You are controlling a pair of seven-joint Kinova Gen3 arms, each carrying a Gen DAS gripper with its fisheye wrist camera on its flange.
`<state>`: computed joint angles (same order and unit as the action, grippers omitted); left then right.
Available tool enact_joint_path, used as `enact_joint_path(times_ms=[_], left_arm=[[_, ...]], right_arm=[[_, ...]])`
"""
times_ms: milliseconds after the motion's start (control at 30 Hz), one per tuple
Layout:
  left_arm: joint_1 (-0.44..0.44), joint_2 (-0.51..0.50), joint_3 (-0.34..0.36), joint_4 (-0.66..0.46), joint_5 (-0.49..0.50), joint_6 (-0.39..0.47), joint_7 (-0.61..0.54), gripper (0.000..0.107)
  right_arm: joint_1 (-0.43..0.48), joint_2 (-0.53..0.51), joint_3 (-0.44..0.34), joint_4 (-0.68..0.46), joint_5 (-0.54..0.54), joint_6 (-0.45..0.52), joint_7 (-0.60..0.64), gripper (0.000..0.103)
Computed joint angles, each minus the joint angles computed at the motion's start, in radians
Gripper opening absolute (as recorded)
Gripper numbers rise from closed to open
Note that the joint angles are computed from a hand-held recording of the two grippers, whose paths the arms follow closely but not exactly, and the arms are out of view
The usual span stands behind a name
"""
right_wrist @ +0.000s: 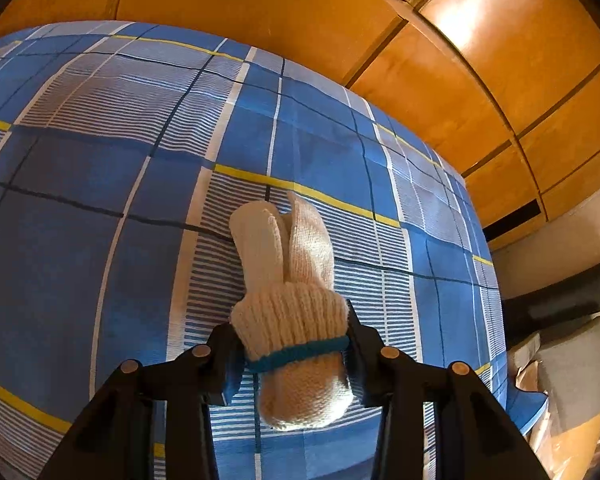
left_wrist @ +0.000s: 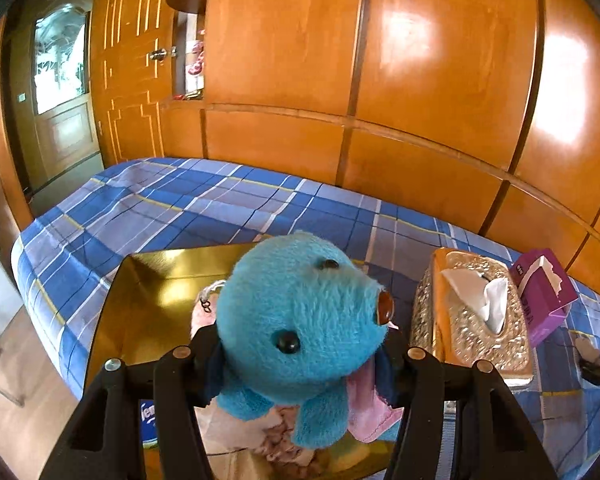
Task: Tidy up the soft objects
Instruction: 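Lift the blue plush toy with the left gripper and carry it over the tray, then lower the plush toy into the tray and open the left gripper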
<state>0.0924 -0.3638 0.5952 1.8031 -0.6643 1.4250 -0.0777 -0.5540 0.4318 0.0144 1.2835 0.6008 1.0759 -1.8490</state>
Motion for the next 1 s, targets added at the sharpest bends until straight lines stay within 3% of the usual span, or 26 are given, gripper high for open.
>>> enact_joint_path(times_ms=[500, 633, 800, 1000], left_arm=[[-0.052, -0.103, 0.023, 0.082, 0.115, 0.038, -0.009, 0.059], [-0.077, -0.186, -0.022, 0.119, 0.192, 0.037, -0.018, 0.059], [-0.1, -0.341, -0.145, 0.173, 0.287, -0.001, -0.026, 0.059], [-0.133, -0.374, -0.211, 0.206, 0.34, -0.112, -0.099, 0.059]], right_arm=[[-0.009, 0.008, 0.003, -0.01, 0.01, 0.016, -0.017, 0.041], [-0.021, 0.005, 0.006, 0.002, 0.03, 0.013, -0.027, 0.041], [-0.034, 0.004, 0.006, 0.014, 0.058, 0.013, -0.034, 0.041], [-0.039, 0.005, 0.005, 0.019, 0.075, 0.013, -0.037, 0.041]])
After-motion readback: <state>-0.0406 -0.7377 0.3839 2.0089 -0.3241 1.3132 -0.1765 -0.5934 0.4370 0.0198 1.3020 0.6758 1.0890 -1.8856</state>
